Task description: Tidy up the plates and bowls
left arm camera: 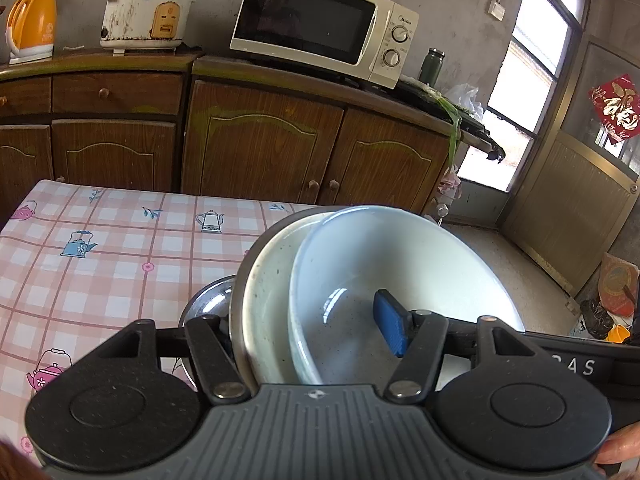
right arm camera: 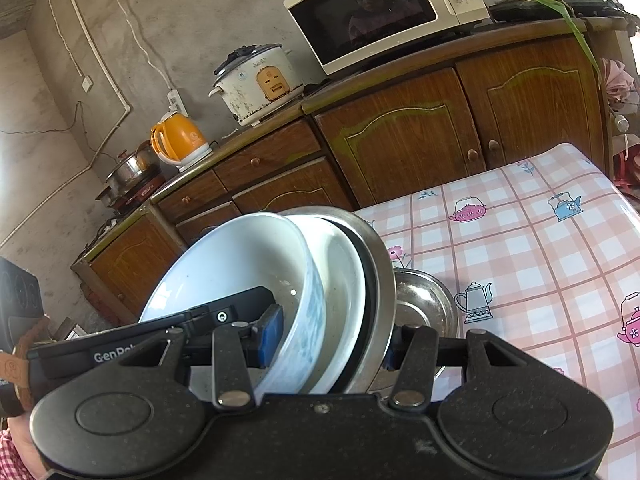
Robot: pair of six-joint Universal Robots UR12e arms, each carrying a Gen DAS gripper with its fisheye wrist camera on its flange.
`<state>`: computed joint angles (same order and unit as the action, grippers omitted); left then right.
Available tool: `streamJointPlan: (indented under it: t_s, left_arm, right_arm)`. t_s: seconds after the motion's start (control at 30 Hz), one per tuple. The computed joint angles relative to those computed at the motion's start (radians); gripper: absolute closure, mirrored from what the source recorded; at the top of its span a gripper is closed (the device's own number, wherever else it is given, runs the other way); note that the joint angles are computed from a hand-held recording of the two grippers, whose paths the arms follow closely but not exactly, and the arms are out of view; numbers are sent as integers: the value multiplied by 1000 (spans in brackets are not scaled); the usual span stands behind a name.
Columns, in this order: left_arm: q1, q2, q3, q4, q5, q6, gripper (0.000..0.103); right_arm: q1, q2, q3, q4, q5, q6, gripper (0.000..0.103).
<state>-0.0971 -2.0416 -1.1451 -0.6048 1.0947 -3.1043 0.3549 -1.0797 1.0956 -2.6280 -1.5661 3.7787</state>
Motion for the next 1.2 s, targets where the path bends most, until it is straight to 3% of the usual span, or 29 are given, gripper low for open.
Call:
streamJointPlan:
  t_s: [1.2]
  left_arm:
    - [-4,-35,48,-45,3,2,40]
  right_arm:
    - [-8,11,-14,28,12,23,44]
